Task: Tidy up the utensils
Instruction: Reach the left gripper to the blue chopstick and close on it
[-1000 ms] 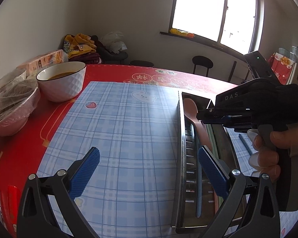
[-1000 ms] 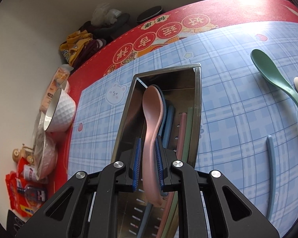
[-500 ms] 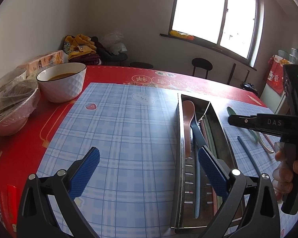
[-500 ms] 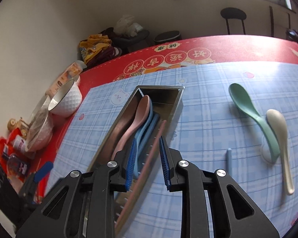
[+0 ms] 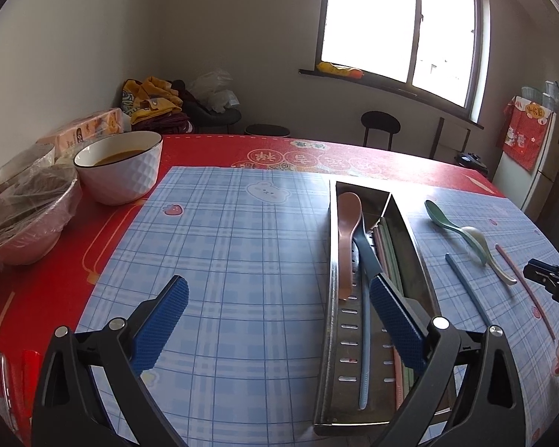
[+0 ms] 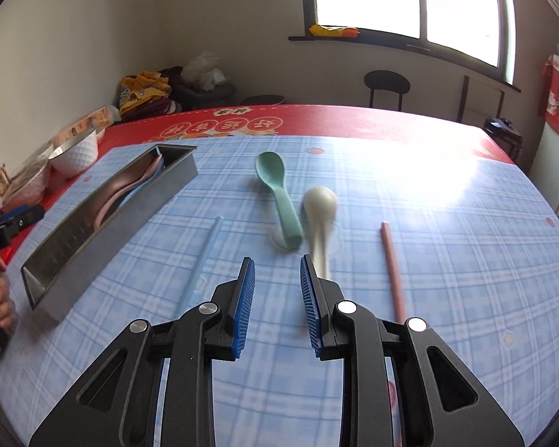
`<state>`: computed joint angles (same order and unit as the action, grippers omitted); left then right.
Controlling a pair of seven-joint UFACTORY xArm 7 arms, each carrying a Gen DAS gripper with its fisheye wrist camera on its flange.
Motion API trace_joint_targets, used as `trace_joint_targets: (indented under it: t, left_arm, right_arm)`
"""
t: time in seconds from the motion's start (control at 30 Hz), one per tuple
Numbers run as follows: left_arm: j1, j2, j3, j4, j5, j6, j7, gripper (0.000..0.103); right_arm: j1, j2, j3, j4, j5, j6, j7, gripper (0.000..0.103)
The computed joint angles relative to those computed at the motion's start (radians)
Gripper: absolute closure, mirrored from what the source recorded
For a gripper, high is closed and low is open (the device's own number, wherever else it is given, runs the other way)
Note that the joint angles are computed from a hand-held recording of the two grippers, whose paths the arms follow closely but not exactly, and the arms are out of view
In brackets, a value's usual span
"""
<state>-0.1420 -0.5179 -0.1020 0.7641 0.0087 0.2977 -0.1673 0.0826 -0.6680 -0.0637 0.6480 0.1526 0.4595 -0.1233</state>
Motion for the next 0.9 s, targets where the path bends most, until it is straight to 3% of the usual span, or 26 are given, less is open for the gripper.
trace_joint_targets:
  t: [0.07,0.17,0.37,0.57,0.73,0.9]
  left_arm:
    - [-0.014,-0.021,-0.006,0.007,-0.013,0.024,-0.012,0.019]
    - [-0.049,-0.028,-0.025,0.041,-0.035,0.067,-0.032,0.022]
    - [-0.119,0.023,-0.126,0.130,-0.002,0.096,-0.067,0.024]
    - [-0.095,0.137,-0.275,0.223,0.159,0.177,-0.232,0.024]
    - [-0.118,0.248,-0.309,0.299,0.291,0.240,-0.321,0.024]
    - [-0.169,0.344,-0.273,0.369,0.325,0.292,-0.355,0.044]
  right_arm:
    - [-0.012,-0.037,-0.023,-0.025,-0.004,0.006,-0.017,0.077]
    - [-0.027,-0.076,-0.060,-0.046,-0.003,0.015,-0.050,0.077]
    - [-0.061,-0.114,-0.112,-0.071,0.012,0.018,-0.100,0.077]
    - [-0.056,-0.130,-0.158,-0.090,0.076,0.005,-0.136,0.077]
    - [-0.040,-0.107,-0.173,-0.070,0.108,0.037,-0.162,0.077]
    - [-0.029,-0.098,-0.200,-0.058,0.157,0.062,-0.189,0.077]
